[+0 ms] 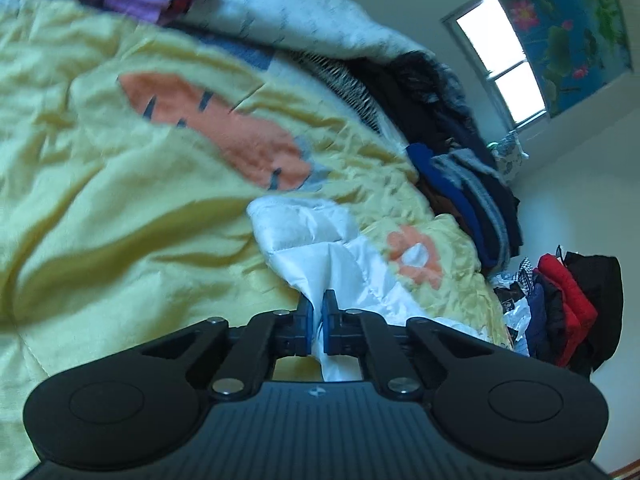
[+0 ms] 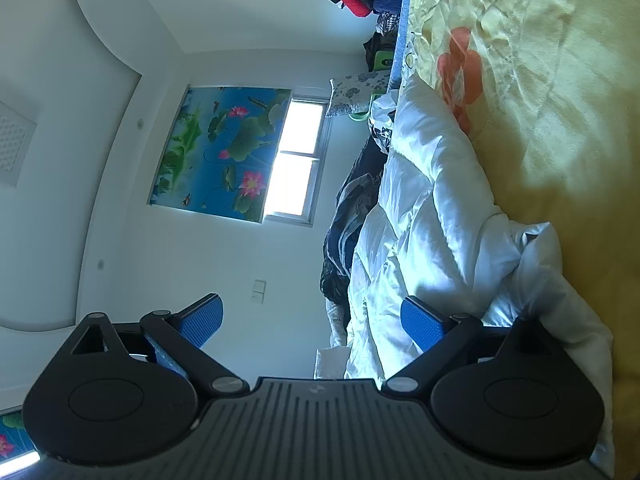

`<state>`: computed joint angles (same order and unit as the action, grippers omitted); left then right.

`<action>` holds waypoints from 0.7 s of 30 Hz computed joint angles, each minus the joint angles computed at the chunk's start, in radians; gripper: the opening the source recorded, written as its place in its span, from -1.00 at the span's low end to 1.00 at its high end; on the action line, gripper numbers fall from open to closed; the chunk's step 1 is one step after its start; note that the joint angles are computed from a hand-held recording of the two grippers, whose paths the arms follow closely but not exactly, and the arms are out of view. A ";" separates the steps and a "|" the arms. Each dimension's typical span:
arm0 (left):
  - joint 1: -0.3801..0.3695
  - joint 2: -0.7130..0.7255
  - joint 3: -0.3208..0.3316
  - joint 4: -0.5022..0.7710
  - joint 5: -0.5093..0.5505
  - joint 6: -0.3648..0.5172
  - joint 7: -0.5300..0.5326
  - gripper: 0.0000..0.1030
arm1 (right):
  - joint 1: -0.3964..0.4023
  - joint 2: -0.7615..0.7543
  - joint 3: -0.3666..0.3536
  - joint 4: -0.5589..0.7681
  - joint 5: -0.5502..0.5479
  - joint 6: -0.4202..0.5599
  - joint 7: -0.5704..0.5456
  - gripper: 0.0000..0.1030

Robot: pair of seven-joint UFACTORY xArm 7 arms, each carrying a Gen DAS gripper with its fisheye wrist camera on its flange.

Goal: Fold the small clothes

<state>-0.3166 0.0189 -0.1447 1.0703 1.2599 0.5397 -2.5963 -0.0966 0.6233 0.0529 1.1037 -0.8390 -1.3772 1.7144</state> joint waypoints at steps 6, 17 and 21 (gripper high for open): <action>-0.099 0.006 -0.080 0.171 0.169 0.229 0.198 -0.93 | 0.000 0.001 0.001 0.002 -0.001 0.001 0.000 0.90; -0.300 0.477 -0.144 0.755 0.197 -0.031 0.844 -0.92 | -0.007 0.012 0.005 0.010 -0.005 -0.020 0.037 0.97; -0.350 0.643 -0.174 0.882 0.027 -0.017 1.101 -0.91 | -0.007 0.015 -0.001 0.026 -0.026 -0.023 0.061 1.00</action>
